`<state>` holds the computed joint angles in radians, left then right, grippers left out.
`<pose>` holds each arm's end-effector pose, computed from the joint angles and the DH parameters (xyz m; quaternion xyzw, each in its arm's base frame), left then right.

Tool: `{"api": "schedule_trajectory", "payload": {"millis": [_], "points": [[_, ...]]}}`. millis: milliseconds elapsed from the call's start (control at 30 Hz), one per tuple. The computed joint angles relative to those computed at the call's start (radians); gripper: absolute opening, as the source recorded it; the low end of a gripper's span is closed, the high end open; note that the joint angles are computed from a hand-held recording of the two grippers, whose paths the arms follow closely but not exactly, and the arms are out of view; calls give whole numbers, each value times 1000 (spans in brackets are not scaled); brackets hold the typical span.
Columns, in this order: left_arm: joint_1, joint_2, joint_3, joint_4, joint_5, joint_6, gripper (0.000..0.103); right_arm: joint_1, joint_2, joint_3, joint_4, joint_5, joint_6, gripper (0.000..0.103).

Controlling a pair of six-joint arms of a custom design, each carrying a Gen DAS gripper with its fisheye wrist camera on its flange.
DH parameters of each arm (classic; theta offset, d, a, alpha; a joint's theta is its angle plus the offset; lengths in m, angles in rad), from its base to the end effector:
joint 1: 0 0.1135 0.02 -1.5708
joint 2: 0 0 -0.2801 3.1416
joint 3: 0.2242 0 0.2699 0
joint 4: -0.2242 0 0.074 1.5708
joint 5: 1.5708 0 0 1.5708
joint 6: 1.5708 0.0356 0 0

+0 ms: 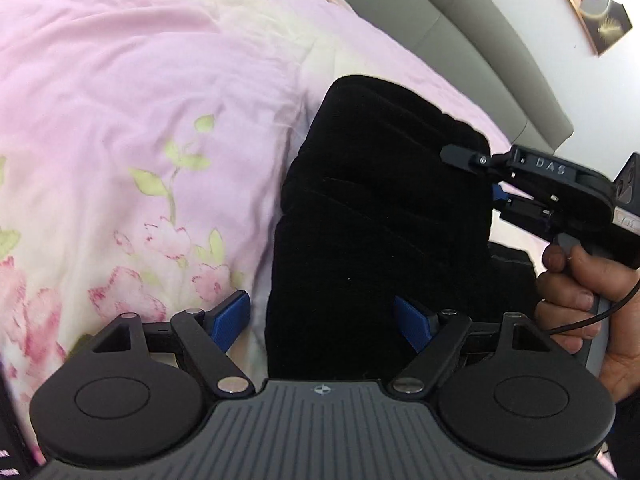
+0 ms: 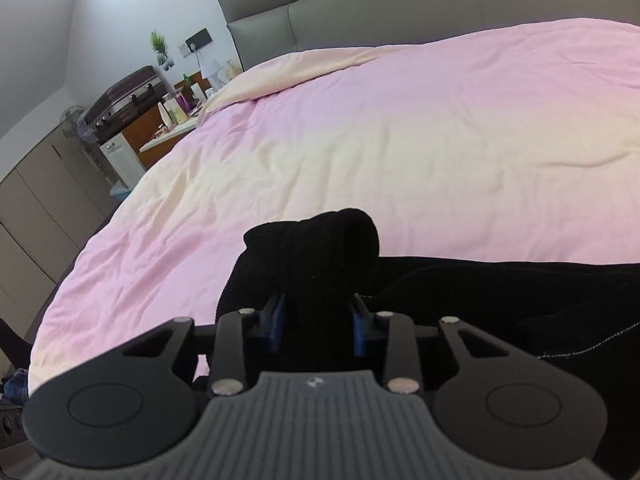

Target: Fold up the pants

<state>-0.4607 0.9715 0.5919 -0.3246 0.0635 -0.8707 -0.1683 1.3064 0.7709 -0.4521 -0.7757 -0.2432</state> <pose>0.1890 -0.0963 0.2321 -0.1716 0.8908 -0.2818 0.3123 0.2590 -0.0187 0.2182 -0.1418 0.8820 0.3002 0.3345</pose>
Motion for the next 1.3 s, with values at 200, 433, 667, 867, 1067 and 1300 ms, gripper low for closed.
{"api": "schedule_trajectory", "payload": {"millis": [200, 433, 667, 867, 1067, 1300], "points": [[32, -29, -78, 115, 140, -22, 83, -302, 31, 34, -132, -298, 90, 10], [-72, 51, -34, 48, 30, 31, 77, -211, 167, -118, 225, -126, 71, 14], [-79, 67, -33, 77, 12, 30, 76, -254, -150, -195, 190, 30, 54, 36], [-134, 28, -39, 53, -49, -6, 77, -355, -384, -269, -11, -204, -289, 35], [-212, 31, -10, -3, -143, -5, 78, -303, -366, -445, 40, -13, -373, 39], [-285, -3, -13, -9, -262, -36, 78, -623, -174, -279, -304, -199, -676, 47]]}}
